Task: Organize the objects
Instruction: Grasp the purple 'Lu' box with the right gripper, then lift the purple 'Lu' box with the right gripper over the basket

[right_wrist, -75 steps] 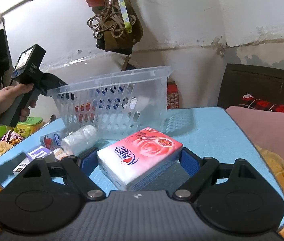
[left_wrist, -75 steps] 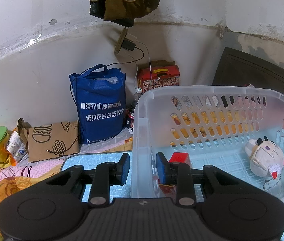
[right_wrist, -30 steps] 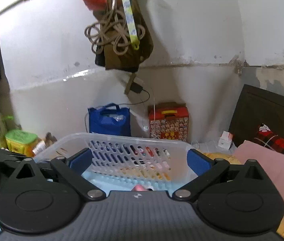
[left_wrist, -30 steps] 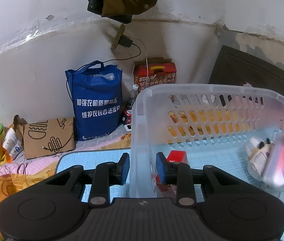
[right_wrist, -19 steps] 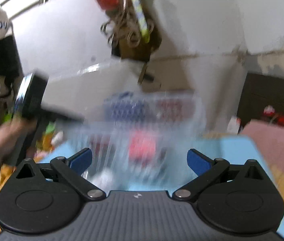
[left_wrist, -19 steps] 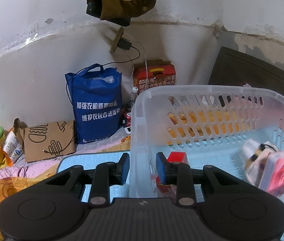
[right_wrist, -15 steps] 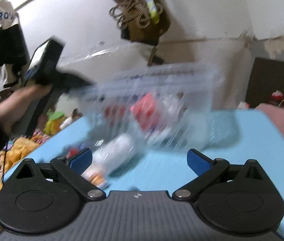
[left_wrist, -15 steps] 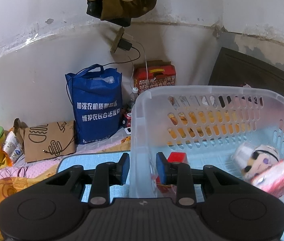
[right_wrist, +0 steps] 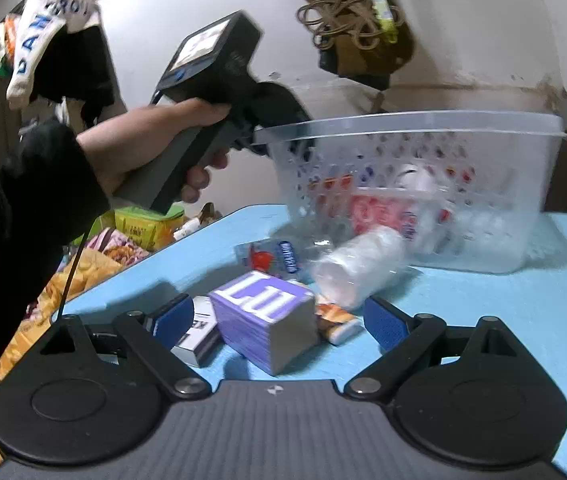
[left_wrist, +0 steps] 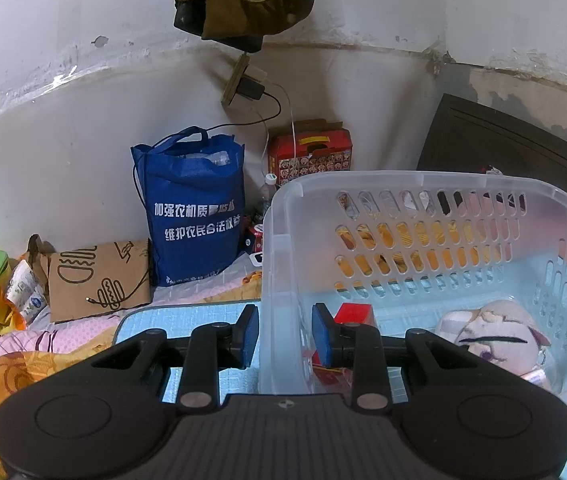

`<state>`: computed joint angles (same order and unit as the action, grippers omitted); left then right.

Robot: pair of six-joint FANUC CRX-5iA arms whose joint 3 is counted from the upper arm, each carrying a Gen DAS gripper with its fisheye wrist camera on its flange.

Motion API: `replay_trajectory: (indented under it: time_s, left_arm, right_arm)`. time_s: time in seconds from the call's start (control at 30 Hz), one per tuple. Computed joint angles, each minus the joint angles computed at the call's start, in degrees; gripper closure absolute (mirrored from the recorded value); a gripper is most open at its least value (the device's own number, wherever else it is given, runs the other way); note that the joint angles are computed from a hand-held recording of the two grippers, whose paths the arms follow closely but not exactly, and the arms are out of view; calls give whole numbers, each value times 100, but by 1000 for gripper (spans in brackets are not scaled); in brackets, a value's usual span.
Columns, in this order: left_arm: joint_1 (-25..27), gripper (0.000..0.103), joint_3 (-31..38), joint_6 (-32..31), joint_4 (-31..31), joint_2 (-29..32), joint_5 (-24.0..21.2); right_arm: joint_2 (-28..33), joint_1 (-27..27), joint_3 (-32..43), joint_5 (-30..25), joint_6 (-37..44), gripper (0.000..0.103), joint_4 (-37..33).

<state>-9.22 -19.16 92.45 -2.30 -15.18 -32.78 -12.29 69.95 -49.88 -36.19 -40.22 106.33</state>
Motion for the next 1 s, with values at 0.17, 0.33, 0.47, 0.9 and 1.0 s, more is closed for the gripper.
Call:
replay_trajectory:
  time_s: [0.17, 0.33, 0.47, 0.9, 1.0]
  left_arm:
    - [11, 68, -11, -15, 6, -7, 9]
    - [75, 68, -91, -146, 148, -44, 78]
    - [61, 68, -84, -97, 101, -45, 83]
    - [71, 68, -131, -80, 174, -57, 160]
    - [70, 68, -123, -81, 170, -51, 153]
  right_arm:
    - [226, -191, 203, 276, -73, 26, 287]
    - [260, -210, 222, 366, 35, 36, 227]
    - [195, -163, 150, 230, 13, 37, 245]
    - [-680, 57, -389, -666, -170, 37, -241]
    - [-777, 110, -469, -808, -133, 37, -439]
